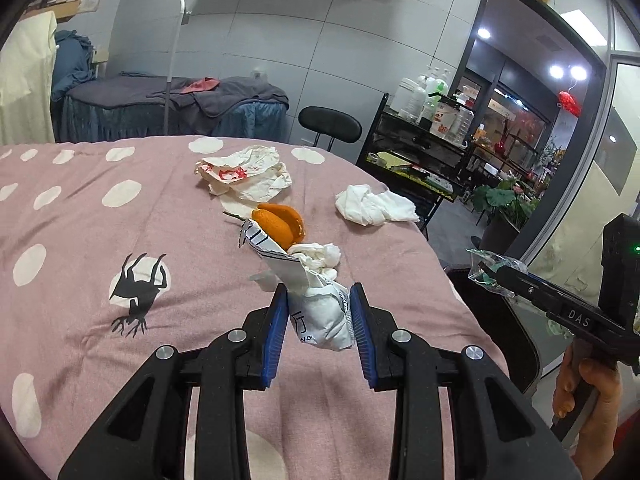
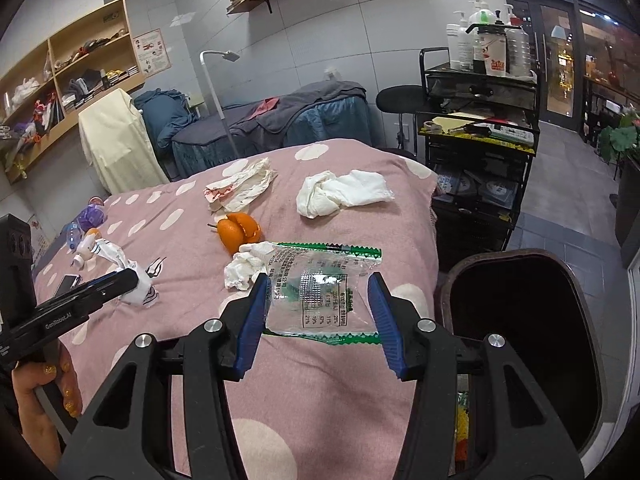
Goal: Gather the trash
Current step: 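Carry the wrapper to the bin and open the right tool while the left tool carries the paper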
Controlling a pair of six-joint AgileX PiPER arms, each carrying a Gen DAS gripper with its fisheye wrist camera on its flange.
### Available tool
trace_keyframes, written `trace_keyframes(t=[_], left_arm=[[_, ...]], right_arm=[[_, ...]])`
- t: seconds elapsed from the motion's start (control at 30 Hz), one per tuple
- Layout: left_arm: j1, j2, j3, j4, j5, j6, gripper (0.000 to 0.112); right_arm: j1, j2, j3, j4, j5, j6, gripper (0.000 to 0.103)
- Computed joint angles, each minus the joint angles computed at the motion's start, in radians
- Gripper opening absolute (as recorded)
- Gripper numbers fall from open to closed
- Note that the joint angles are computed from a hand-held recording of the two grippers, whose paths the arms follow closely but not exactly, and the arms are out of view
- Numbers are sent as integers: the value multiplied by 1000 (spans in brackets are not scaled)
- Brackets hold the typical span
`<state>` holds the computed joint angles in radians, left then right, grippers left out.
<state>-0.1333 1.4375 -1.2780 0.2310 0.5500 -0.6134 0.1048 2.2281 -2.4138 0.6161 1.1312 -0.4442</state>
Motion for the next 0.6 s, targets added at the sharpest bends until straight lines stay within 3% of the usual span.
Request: trace_keyframes(t=[0.3,0.6], left_arm=[[-127,1,4,86,-18,-128,31],[-232,60,-37,120,-36,-189,31]], right_arm=[[-84,-162,314,45,-110,-92,51],[-166,-197,432,21,-153,-99,51]])
